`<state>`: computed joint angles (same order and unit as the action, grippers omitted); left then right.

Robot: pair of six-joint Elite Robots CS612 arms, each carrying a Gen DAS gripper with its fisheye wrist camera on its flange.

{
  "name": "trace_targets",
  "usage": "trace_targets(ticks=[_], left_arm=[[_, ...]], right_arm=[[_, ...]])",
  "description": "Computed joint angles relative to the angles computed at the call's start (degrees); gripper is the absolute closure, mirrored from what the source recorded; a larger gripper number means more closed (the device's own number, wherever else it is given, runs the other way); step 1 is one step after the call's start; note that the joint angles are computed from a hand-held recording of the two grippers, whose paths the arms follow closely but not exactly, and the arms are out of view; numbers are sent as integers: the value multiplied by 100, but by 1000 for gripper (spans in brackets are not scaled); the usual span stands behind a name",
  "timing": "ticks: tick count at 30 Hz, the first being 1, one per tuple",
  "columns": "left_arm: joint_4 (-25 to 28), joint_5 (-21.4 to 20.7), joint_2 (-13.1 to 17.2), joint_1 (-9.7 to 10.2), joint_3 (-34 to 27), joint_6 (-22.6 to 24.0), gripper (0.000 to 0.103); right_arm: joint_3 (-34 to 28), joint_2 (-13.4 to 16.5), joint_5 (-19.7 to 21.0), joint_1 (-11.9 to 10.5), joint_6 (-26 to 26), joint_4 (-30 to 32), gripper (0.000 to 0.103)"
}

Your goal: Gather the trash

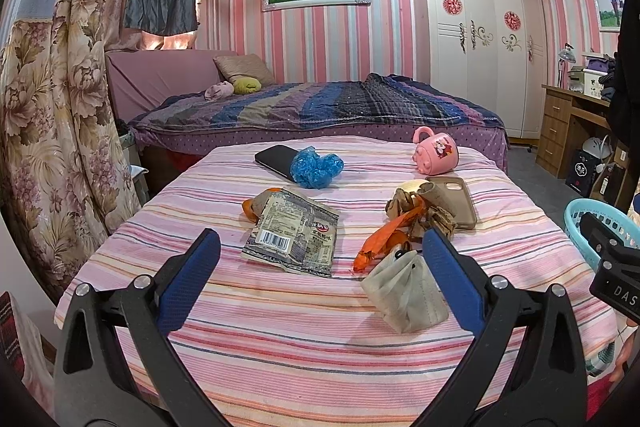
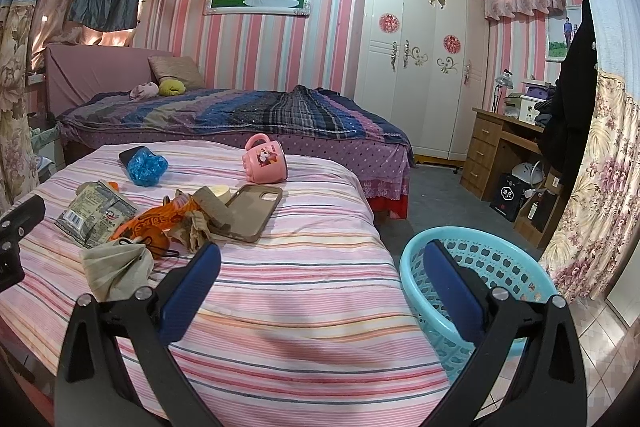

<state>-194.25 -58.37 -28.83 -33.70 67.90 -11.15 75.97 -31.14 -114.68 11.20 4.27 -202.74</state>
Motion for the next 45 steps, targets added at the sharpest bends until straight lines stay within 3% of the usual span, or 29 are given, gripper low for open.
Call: trace_targets(ticks=[45], left_arm=[[-3, -26, -14, 9, 37, 10, 5]], right_arm=[[57, -23, -41, -13, 34, -15, 4]])
